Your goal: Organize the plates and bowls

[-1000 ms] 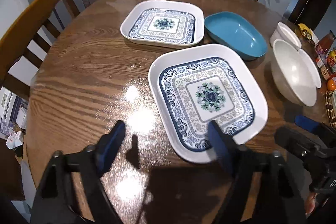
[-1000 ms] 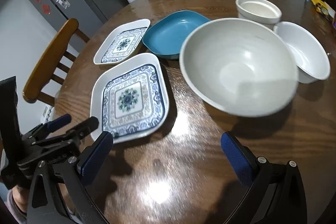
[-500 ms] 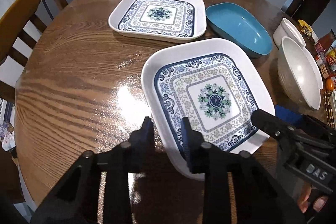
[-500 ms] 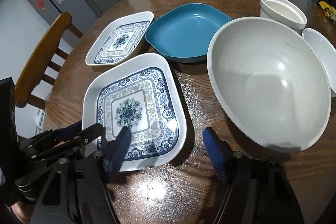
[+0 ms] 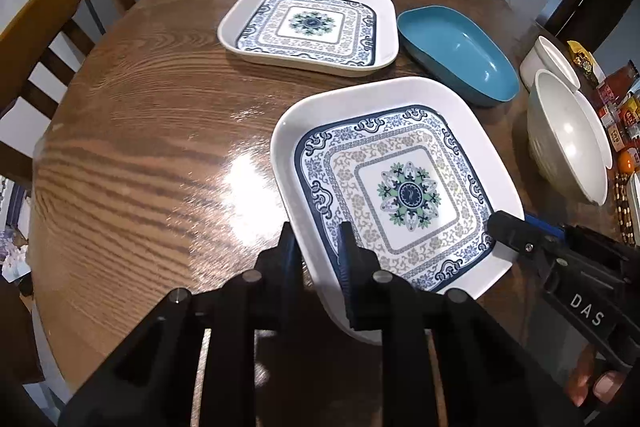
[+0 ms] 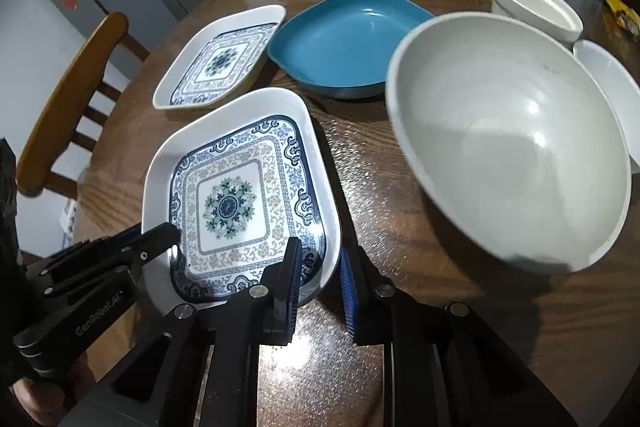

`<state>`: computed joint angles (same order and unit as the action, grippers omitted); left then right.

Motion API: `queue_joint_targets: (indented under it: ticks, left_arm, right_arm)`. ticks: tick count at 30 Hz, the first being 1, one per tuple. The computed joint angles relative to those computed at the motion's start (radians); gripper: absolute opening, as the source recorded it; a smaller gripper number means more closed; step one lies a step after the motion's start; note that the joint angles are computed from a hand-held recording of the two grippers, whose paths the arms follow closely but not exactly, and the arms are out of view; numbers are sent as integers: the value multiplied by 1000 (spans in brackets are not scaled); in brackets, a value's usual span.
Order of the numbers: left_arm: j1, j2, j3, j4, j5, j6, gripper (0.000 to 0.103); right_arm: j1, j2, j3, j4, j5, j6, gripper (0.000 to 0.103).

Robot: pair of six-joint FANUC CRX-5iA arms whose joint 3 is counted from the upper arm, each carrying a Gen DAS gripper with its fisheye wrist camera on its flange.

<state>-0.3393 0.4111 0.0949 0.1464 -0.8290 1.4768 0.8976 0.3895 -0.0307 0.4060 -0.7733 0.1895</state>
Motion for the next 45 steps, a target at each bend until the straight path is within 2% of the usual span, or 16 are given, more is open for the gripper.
queue_joint_targets:
  ticks: [6,16,23,35,36,38,39,40,42,45]
  left_arm:
    - [26,-54,-55,-1,10,7,18]
    - [65,-126,-116,-66,33,50,18]
    - [74,-109,-108,-86,7,76,18]
    - [80,-82,-91,-70,-12,50,21]
    - [81,-83,-91,-68,-12,47,24]
    - [82,-91,-95,-68,-7,45,40]
    - [82,-97,-98,-72,-4,51,55]
    - [85,-106,-104,-70,3,54,63]
    - [92,-119,-113,-50,4,46,66]
    - [100,-131,-108,-41,-15,65,76]
  right_arm:
    - [17,10,32,-11,-6,38,22]
    - [46,63,123,-65,-6,129,22]
    - [50,119,201,-110,-36,183,22]
    - [57,127,213,-116,-63,160,23]
    - [57,125,210,-114,-63,157,24]
    - [59,119,201,-98,-60,141,28]
    - [62,115,197,-85,-64,132,33]
    - [65,113,194,-69,-67,120,36]
    - [68,106,187,-43,-68,102,41]
    - [70,93,178,-16,-70,78,41]
